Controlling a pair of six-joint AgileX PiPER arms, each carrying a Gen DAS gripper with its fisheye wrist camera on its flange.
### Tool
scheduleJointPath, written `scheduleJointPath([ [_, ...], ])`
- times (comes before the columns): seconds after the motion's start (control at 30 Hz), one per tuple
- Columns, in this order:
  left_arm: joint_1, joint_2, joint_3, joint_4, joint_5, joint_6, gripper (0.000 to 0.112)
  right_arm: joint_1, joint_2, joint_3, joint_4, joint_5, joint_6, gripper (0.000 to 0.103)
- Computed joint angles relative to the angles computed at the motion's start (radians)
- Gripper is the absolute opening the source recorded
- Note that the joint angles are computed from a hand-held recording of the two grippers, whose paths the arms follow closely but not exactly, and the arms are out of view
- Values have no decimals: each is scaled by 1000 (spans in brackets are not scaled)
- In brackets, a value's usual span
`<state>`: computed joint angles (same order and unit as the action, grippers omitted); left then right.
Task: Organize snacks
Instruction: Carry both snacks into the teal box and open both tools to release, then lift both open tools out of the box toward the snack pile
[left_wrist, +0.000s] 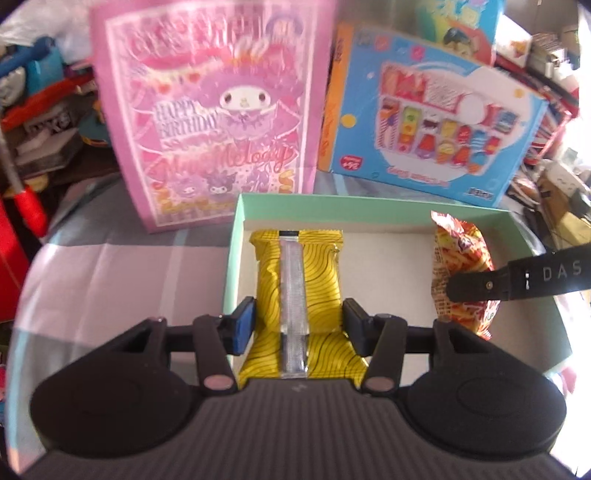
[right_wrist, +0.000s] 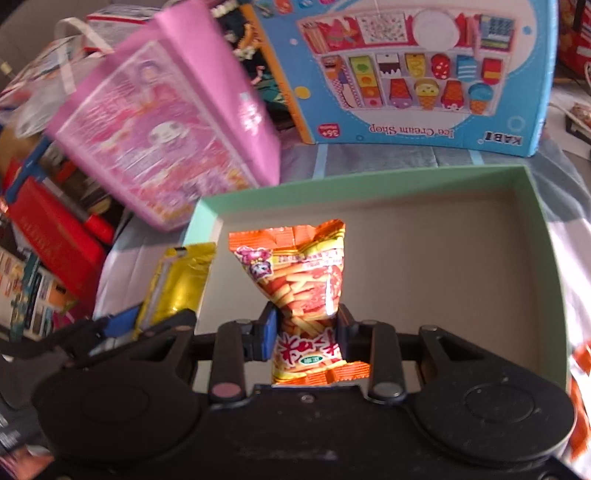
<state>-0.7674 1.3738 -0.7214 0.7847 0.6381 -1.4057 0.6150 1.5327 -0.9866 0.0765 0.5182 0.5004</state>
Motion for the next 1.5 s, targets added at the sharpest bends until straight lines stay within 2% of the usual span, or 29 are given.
scheduleJointPath([
  [0.07,73,71,-18,3,-73,39,50,-32,95,-78,60,10,-55,31],
  [0.17,140,156,-56,11,-129,84,50,-59,197,-158,95,15,-89,31],
  [0.3,196,243,-109,34,-162,110,51,-92,319,-267,160,28,-154,32],
  [0.37,192,258,-124,64,-143,87,54,-110,355,-299,225,24,-207,35],
  [0.4,186,261,-129,88,-134,68,62,-116,370,-316,253,22,-223,45],
  [0.43,182,253,-130,86,-134,75,78,-125,379,-333,295,24,-258,68],
  [0.47,176,239,-126,88,-137,71,86,-128,370,-323,312,6,-278,82],
  [0.5,167,227,-120,104,-135,49,97,-122,352,-303,289,-23,-265,101],
  [0.53,150,214,-119,114,-117,32,100,-112,329,-278,240,-54,-227,103],
  [0.7,101,150,-127,6,-38,92,103,-112,243,-192,186,-63,-179,103],
  [0.97,-93,-17,-34,-42,157,20,103,-70,-2,68,140,-93,-132,103],
  [1.23,-401,-197,132,-94,368,-209,103,51,-261,315,16,-101,38,103],
  [1.3,-469,-224,169,-119,402,-267,103,69,-296,362,52,-111,27,103],
  [1.4,-572,-262,228,-149,435,-366,103,89,-374,442,142,-116,-24,103],
  [1.5,-633,-278,278,-176,434,-426,103,143,-406,481,53,-115,65,98],
])
